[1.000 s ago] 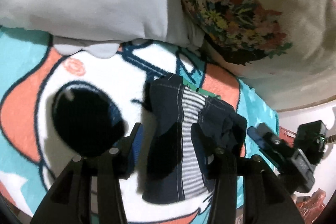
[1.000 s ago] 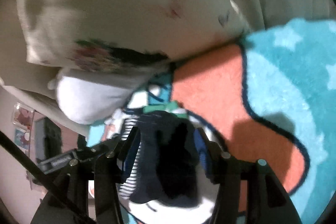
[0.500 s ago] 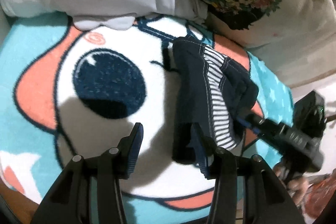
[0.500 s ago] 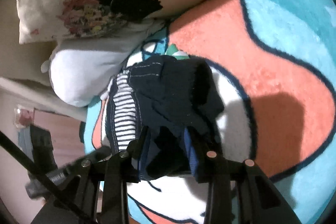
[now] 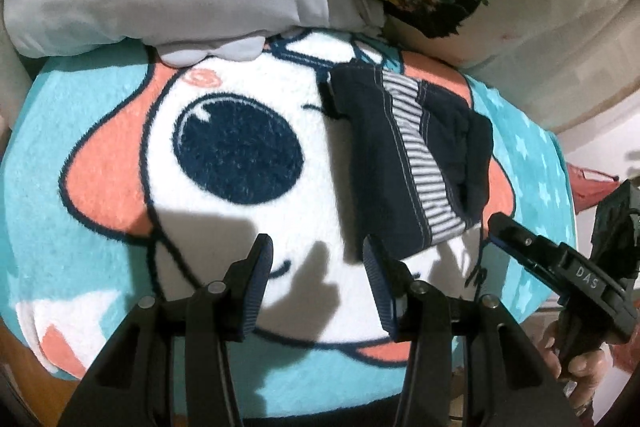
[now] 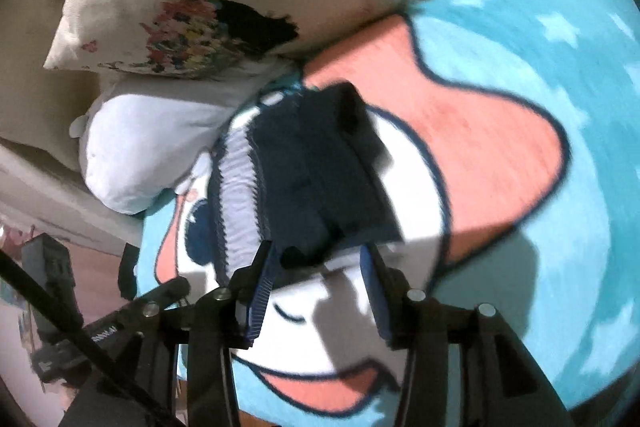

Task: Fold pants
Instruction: 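Open both grippers and lift them away from the folded pants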

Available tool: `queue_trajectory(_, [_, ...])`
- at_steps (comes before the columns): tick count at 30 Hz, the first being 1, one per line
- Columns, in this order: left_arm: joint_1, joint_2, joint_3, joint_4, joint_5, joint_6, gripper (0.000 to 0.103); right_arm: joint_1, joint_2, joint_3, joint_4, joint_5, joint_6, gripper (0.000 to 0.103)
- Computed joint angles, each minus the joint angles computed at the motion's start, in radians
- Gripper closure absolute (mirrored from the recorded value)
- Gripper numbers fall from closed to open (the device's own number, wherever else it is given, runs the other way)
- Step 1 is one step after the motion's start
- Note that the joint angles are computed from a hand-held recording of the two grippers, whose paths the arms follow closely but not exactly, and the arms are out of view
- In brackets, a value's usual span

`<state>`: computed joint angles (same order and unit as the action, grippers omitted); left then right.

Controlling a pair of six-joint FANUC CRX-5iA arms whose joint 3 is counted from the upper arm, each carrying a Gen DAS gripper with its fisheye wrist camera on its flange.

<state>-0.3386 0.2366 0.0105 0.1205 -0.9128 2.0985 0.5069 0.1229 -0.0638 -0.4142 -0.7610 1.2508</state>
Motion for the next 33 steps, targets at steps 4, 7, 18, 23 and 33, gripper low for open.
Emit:
queue_trajectory(4, [-0.007,-0.014,-0.013,-0.005,-0.012,-0.034,0.057,0.014,-0.040,-0.072,0.028,0.028,-0.087,0.054])
queue_trajectory(7, [-0.011,-0.027,-0.031,-0.002,-0.015,-0.052,0.056,0.042,-0.062,-0.114,0.073,0.046,-0.153,0.051])
queue_trajectory(18, [0.001,-0.099,-0.123,0.014,0.019,-0.061,0.054,0.119,-0.082,-0.155,0.165,0.056,-0.262,0.050])
queue_trajectory(23, [0.008,-0.106,-0.142,0.024,0.024,-0.046,0.054,0.117,-0.083,-0.156,0.159,0.067,-0.262,0.050])
queue_trajectory(33, [-0.016,-0.050,-0.068,-0.020,-0.012,0.029,0.053,0.033,-0.002,-0.053,0.102,0.040,-0.147,0.050])
